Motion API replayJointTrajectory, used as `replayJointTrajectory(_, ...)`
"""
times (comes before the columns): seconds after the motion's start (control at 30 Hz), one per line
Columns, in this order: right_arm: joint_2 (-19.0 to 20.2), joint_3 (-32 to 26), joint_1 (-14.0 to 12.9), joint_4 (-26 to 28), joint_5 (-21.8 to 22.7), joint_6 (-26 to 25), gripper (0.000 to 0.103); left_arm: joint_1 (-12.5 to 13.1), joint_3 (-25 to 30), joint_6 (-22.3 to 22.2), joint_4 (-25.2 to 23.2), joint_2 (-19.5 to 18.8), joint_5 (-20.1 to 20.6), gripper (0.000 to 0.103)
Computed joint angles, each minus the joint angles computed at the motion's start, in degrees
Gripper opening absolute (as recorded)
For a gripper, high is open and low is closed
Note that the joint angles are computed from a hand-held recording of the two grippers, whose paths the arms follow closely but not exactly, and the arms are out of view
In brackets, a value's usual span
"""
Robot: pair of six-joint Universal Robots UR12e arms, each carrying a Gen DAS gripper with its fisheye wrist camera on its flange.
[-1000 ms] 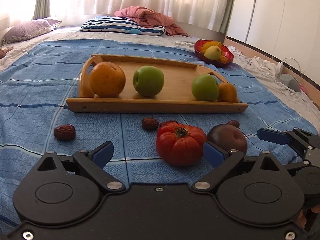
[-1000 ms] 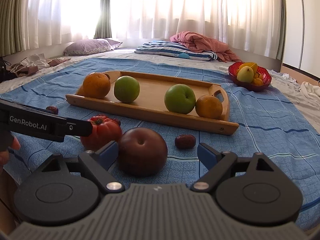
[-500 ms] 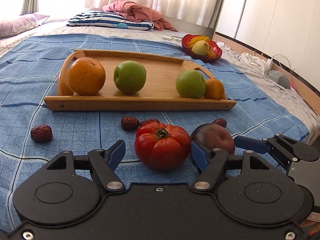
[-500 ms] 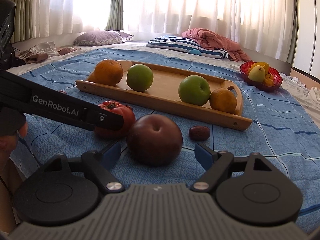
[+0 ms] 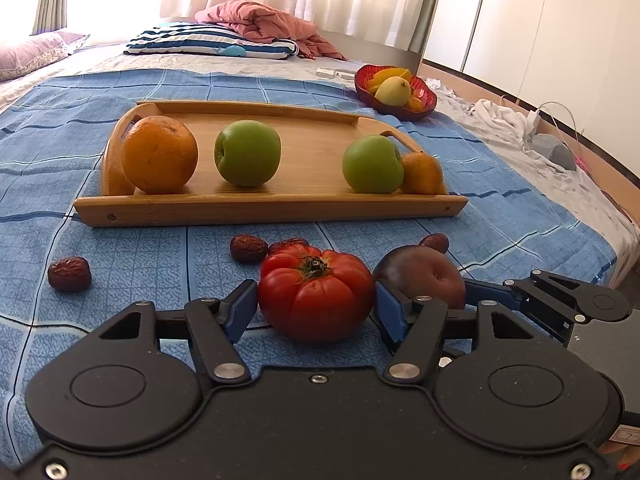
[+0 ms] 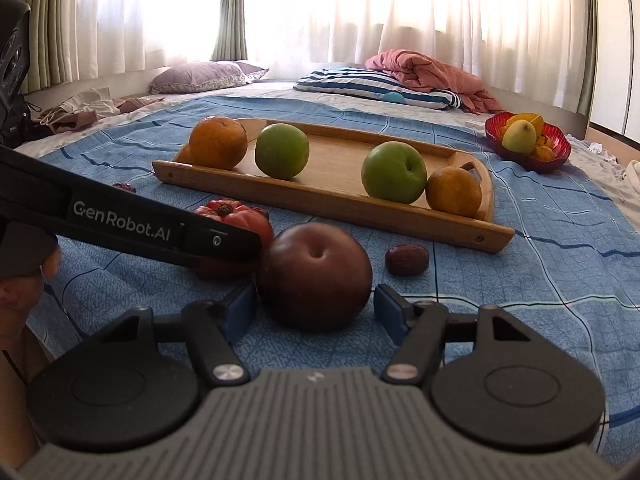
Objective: Organize fruits
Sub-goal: 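Move the left gripper over the red tomato while the right gripper approaches the dark red apple, then close the left gripper on the red tomato while the right gripper grasps the dark red apple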
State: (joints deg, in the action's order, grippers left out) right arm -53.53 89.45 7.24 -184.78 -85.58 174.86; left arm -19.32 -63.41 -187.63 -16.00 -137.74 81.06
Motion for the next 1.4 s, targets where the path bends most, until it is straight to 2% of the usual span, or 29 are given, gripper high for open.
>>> replayJointTrajectory(0.13,0.1,-0.2,0.0,0.3,0.1,0.1,0.074,0.2,0.1,-1.5,0.6,-0.4,-0.9,0.063)
replayJointTrajectory(0.33,0.3,-0.7,-0.2,0.9,0.6,0.8,0.073,0.7,-0.2,-6.1,1.2,-0.4,-2.6,0.061)
replayJointTrajectory(0.43,0.3,-0.7,-0.1,1.0,0.4,0.4,0.067,0.1,-0.8,-4.1,1.7,0.0,0.4,0.060)
replayJointTrajectory(0.53,0.3,-0.6,-0.1,1.0,0.3,0.2,0.067,-0.6,-1.5,-1.5,2.1,0.6,3.9,0.060)
replayJointTrajectory(0.63,0.3,-0.6,-0.1,0.9,0.3,0.5,0.067,-0.8,-2.5,-1.2,2.4,1.3,6.6,0.060)
replayJointTrajectory(0.8,0.4,-0.6,-0.1,0.3,0.2,1.1,0.072,-1.5,-3.9,0.2,4.0,1.8,13.5,0.060)
replayJointTrajectory(0.87,0.5,-0.6,-0.1,0.1,0.2,1.7,0.076,-1.5,-4.6,0.0,5.4,1.9,15.0,0.061)
replayJointTrajectory(1.0,0.8,-0.9,-0.1,-0.6,0.1,3.1,0.076,-1.7,-5.2,0.6,8.2,1.5,16.4,0.063)
replayJointTrajectory(1.17,1.5,-1.5,0.3,-1.5,-1.3,5.3,0.079,-2.9,-4.7,6.8,13.0,0.0,21.9,0.070)
replayJointTrajectory(1.23,1.8,-1.8,0.5,-2.0,-1.9,6.5,0.079,-2.8,-4.8,6.6,13.1,-0.1,21.8,0.070)
replayJointTrajectory(1.4,2.4,-2.1,0.6,-3.0,-2.9,9.0,0.080,-1.8,-5.0,-0.3,10.1,0.2,17.8,0.070)
